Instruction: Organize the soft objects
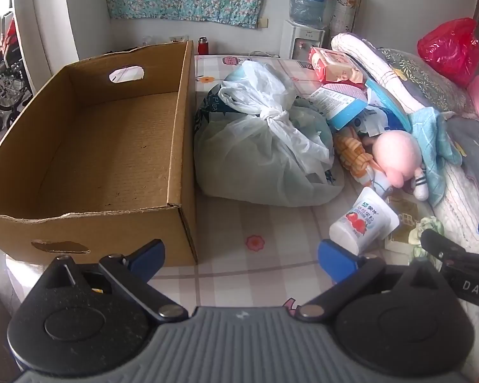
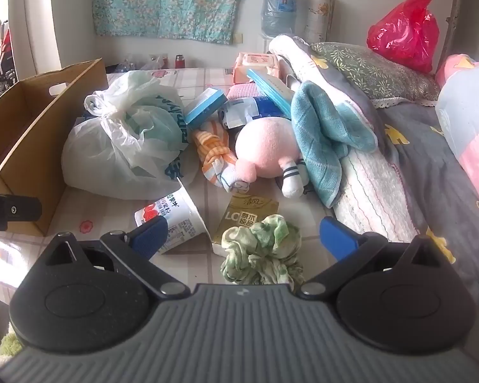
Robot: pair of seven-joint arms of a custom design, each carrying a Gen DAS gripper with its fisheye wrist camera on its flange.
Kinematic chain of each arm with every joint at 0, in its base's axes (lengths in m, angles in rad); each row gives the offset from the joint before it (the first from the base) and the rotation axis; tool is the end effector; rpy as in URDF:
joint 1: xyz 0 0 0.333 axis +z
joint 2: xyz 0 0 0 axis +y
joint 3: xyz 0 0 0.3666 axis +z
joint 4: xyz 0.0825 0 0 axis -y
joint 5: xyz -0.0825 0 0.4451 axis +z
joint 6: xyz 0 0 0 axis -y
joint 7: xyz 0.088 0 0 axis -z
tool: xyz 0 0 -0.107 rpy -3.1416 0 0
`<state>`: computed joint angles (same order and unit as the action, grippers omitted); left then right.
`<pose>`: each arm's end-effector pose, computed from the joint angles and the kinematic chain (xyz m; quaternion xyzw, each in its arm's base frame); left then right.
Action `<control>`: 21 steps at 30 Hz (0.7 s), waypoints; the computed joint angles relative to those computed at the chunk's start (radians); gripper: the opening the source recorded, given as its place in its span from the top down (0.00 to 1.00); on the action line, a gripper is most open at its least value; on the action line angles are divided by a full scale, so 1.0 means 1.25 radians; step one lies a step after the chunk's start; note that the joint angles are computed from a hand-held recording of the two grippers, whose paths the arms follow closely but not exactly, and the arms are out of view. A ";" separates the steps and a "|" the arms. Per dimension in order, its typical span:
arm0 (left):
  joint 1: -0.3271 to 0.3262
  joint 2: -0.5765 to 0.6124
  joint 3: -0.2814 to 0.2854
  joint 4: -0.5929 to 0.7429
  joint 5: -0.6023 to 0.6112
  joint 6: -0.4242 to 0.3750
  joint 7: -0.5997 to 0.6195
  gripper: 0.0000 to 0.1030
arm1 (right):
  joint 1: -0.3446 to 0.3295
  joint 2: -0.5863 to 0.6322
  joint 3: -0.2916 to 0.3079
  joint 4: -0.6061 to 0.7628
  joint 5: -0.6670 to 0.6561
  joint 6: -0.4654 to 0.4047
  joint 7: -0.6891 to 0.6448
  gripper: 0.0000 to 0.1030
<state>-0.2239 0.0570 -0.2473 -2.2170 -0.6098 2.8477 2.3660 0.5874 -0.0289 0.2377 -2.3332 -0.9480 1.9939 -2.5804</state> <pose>0.5685 -0.2538 0.4206 -0.3885 0.8645 -0.2960 0.1184 0.3935 0.3526 0.3553 -0.3625 0.8373 -0.3849 0.1393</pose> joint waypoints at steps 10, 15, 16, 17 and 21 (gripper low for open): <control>0.000 0.003 -0.001 -0.004 -0.026 0.008 0.007 0.01 | -0.002 0.002 -0.004 0.004 -0.008 0.006 -0.025 0.01; 0.000 0.002 0.002 0.001 0.004 -0.015 -0.023 0.01 | -0.006 0.000 -0.005 0.001 -0.007 0.017 -0.026 0.01; 0.001 0.002 0.002 0.000 0.003 -0.014 -0.021 0.01 | -0.006 0.002 -0.005 0.002 -0.008 0.018 -0.028 0.01; 0.000 0.001 0.002 -0.001 0.005 -0.013 -0.022 0.01 | -0.007 0.004 -0.005 0.003 -0.008 0.019 -0.030 0.01; -0.002 0.003 0.003 -0.001 0.023 -0.012 -0.037 0.01 | -0.007 0.008 -0.006 0.008 -0.006 0.018 -0.036 0.01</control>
<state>-0.2258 0.0608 -0.2436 -2.2180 -0.5814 2.8322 2.3197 0.5788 -0.0194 0.2296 -2.3233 -0.9551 2.0160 -2.6251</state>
